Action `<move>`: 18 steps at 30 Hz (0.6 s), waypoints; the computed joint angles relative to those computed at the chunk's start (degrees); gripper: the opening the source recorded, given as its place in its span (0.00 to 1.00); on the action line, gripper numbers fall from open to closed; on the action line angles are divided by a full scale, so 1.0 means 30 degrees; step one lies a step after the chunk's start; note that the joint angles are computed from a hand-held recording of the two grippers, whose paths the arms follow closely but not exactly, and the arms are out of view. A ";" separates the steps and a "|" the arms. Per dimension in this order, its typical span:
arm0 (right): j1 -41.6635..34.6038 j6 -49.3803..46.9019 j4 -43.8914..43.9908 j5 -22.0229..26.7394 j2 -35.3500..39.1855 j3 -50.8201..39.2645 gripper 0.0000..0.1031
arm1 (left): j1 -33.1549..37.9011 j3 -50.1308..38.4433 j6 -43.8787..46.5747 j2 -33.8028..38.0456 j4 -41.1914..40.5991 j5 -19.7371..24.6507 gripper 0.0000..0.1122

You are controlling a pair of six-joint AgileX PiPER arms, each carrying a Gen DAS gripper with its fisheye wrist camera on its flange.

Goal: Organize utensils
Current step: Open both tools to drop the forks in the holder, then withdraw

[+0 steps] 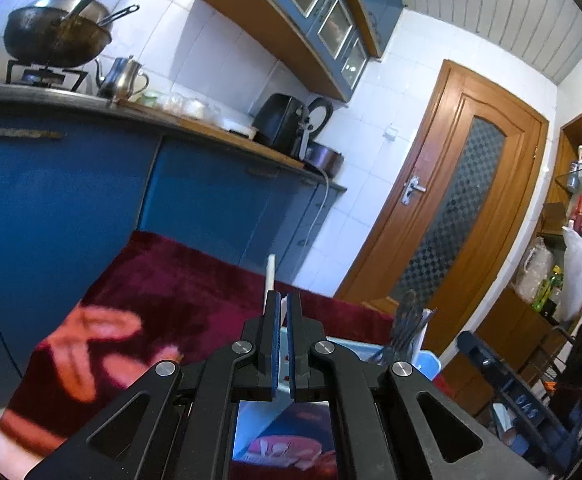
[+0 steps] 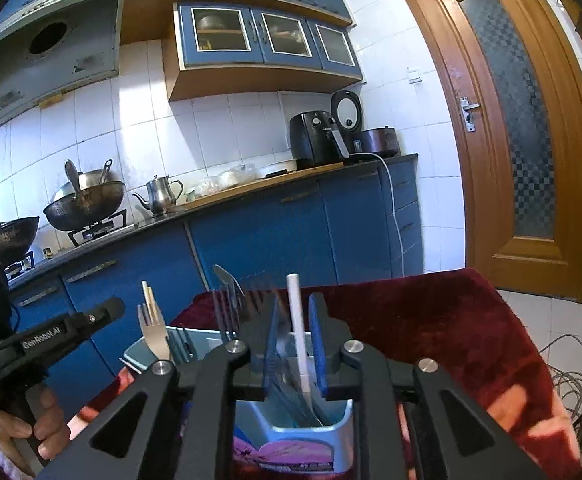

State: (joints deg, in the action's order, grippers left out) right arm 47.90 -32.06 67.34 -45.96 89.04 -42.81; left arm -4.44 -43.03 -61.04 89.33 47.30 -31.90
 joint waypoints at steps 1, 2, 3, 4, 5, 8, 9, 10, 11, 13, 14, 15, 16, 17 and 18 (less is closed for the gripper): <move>0.0245 -0.0262 0.0370 -0.0137 -0.0191 0.0048 0.20 | 0.0158 0.0021 -0.0515 -0.0073 0.0620 -0.0005 0.02; 0.0509 -0.0408 0.0679 -0.0260 -0.0450 0.0202 0.20 | 0.0341 0.0111 -0.1128 -0.0219 0.1351 -0.0071 0.02; 0.0719 -0.0575 0.0955 -0.0337 -0.0640 0.0267 0.20 | 0.0449 0.0192 -0.1661 -0.0409 0.2013 0.0015 0.02; 0.1056 -0.0850 0.1373 -0.0485 -0.0915 0.0378 0.21 | 0.0473 0.0221 -0.2029 -0.0565 0.2520 0.0185 0.03; 0.1369 -0.1202 0.1833 -0.0649 -0.1024 0.0344 0.21 | 0.0487 0.0315 -0.2447 -0.0815 0.3152 0.0408 0.03; 0.2229 -0.2186 0.3140 -0.1024 -0.1468 0.0420 0.23 | 0.0528 0.0656 -0.3618 -0.1550 0.4840 0.0909 0.05; 0.2520 -0.2398 0.3488 -0.1115 -0.1619 0.0466 0.23 | 0.0530 0.0775 -0.4200 -0.1835 0.5569 0.1085 0.05; 0.2871 -0.2726 0.4016 -0.1191 -0.1800 0.0492 0.23 | 0.0546 0.0867 -0.4695 -0.2061 0.6186 0.1159 0.05; 0.3090 -0.2973 0.4389 -0.1214 -0.1960 0.0539 0.23 | 0.0610 0.1023 -0.5262 -0.2363 0.6955 0.1163 0.05; 0.3810 -0.3691 0.5431 -0.1446 -0.2230 0.0560 0.23 | 0.0645 0.1362 -0.6020 -0.2955 0.8079 0.1260 0.05; 0.4164 -0.3995 0.5886 -0.1641 -0.2288 0.0541 0.23 | 0.0645 0.1587 -0.6458 -0.3330 0.8717 0.1369 0.05; 0.4523 -0.4357 0.6371 -0.1837 -0.2331 0.0489 0.24 | 0.0607 0.1777 -0.6980 -0.3676 0.9389 0.1521 0.05; 0.5045 -0.4798 0.6976 -0.2123 -0.2372 0.0425 0.24 | 0.0583 0.1967 -0.7530 -0.3995 1.0059 0.1620 0.05; 0.5405 -0.4962 0.7285 -0.2312 -0.2403 0.0471 0.24 | 0.0553 0.2124 -0.7956 -0.4241 1.0573 0.1677 0.05; 0.5749 -0.5233 0.7668 -0.2482 -0.2394 0.0424 0.25 | 0.0515 0.2311 -0.8498 -0.4523 1.1244 0.1755 0.05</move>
